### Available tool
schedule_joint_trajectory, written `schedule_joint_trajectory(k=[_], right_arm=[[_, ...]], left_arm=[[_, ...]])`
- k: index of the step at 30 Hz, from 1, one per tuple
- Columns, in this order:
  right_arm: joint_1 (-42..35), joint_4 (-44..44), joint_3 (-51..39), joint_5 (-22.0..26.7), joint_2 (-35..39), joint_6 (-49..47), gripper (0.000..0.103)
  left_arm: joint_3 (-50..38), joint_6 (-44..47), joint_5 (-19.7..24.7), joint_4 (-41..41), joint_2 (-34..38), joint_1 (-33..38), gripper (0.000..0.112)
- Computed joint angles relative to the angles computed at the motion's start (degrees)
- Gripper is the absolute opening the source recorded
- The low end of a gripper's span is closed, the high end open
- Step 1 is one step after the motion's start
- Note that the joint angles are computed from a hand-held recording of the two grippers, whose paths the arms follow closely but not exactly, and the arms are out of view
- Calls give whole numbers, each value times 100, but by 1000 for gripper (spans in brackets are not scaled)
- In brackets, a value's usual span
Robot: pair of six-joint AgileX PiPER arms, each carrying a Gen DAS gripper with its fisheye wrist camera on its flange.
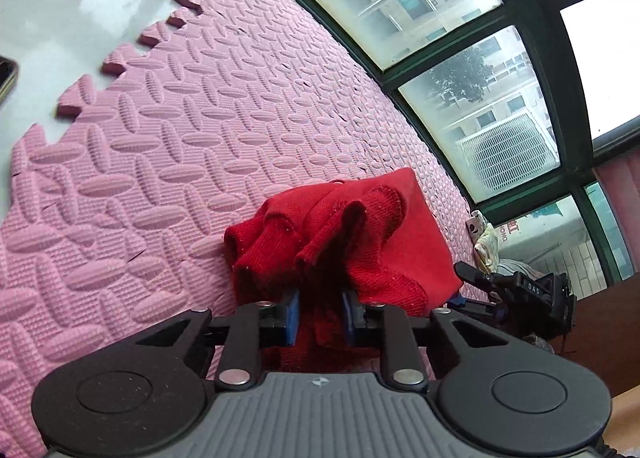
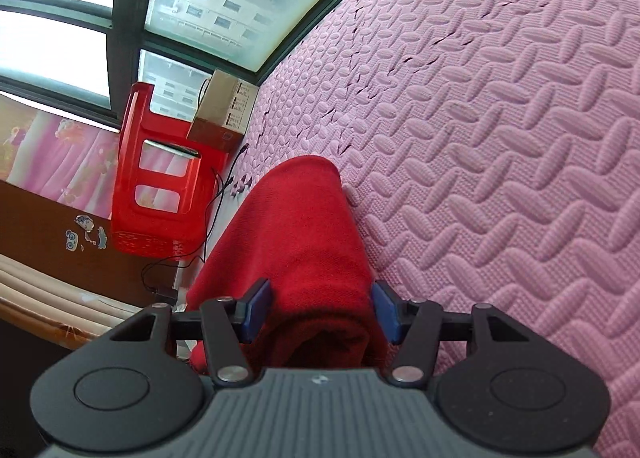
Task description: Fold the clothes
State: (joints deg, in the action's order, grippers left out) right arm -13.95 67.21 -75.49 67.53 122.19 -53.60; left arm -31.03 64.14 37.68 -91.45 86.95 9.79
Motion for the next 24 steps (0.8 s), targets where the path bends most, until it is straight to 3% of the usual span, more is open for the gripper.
schedule_joint_trajectory(k=[6, 13, 19, 24], right_arm=[[-500, 312, 1126, -780, -809, -699, 57], [-668, 931, 2196, -1619, -2073, -2093, 57], [188, 1390, 2830, -2971, -2887, -3070, 57], [884, 2429, 3260, -3752, -3176, -4089, 57]], left_arm=[[-1156, -660, -465, 779, 603, -830, 22], [-1159, -1479, -933, 1827, -1, -792, 28], [-1234, -1625, -1176, 1887, -634, -1215, 27], [-1756, -1373, -1265, 1544, -147, -1854, 26]])
